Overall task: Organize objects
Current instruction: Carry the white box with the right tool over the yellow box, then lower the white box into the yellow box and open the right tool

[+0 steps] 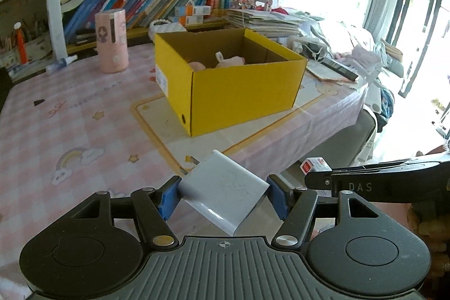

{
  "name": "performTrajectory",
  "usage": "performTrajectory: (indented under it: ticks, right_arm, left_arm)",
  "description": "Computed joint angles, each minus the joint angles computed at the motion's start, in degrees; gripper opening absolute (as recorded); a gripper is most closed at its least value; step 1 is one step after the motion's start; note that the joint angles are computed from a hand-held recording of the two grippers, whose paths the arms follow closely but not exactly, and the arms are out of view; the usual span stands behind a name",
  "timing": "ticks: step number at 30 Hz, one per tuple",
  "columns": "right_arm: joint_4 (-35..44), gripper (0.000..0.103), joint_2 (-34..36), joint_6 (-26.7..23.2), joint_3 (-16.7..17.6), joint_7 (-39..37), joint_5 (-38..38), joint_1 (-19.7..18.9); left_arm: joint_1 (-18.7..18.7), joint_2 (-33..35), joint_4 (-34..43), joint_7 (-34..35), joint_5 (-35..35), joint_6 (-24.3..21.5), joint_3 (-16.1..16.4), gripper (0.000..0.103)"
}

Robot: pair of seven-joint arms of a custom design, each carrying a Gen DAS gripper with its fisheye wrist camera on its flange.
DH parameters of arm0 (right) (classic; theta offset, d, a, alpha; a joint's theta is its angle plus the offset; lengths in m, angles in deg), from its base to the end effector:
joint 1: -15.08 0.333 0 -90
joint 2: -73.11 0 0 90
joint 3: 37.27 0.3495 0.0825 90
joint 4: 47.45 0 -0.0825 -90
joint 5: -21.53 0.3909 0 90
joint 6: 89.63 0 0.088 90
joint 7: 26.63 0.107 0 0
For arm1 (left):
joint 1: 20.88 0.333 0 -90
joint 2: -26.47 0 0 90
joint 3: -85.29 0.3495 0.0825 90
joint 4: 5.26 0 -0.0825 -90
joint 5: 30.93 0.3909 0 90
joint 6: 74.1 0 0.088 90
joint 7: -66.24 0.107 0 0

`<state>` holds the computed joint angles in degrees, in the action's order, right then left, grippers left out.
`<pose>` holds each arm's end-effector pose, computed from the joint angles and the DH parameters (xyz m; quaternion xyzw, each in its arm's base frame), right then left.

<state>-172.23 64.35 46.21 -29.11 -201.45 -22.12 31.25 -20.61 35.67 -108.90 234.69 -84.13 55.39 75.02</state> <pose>0.4908 0.2168 0.5250 -0.3679 0.8623 -0.2608 0.2305 0.6359 -0.1268 0.5238 -0.2459 0.8755 -0.4128 0.0515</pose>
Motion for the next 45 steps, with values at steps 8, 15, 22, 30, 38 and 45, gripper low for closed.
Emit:
performTrajectory:
  ticks: [8,15,22,30,38,45]
  right_arm:
    - [-0.88,0.028,-0.75,1.75,-1.94,-3.31,0.74,-2.2]
    - [-1.35,0.028,-1.48,4.1,-3.5,-5.47,-1.1,-5.74]
    - [0.77,0.028,-0.83,8.93,-5.61,-8.31,-7.62,-10.54]
    - [6.85,0.028,4.51,17.46,-8.91,-15.71,-11.3,-14.68]
    - [12.59,0.028,12.72,24.91,-11.64,-33.6,-0.93,-15.32]
    - [14.03,0.028,16.81,26.27,-11.56,-52.26,14.31,-15.89]
  left_arm:
    - [-1.98,2.48,3.0,-1.94,0.55,2.66,-1.77,0.065]
    - [-3.79,5.44,7.41,-2.87,-0.62,5.99,-4.04,0.065]
    - [-6.78,10.39,14.36,-5.46,-0.48,13.31,-6.97,0.065]
    - [-11.88,17.14,19.87,-12.5,8.35,24.83,-8.04,0.065]
    - [-15.98,22.8,24.68,-28.69,23.24,26.69,-5.26,0.065]
    - [-15.5,24.96,26.05,-35.59,30.46,28.42,-6.36,0.068]
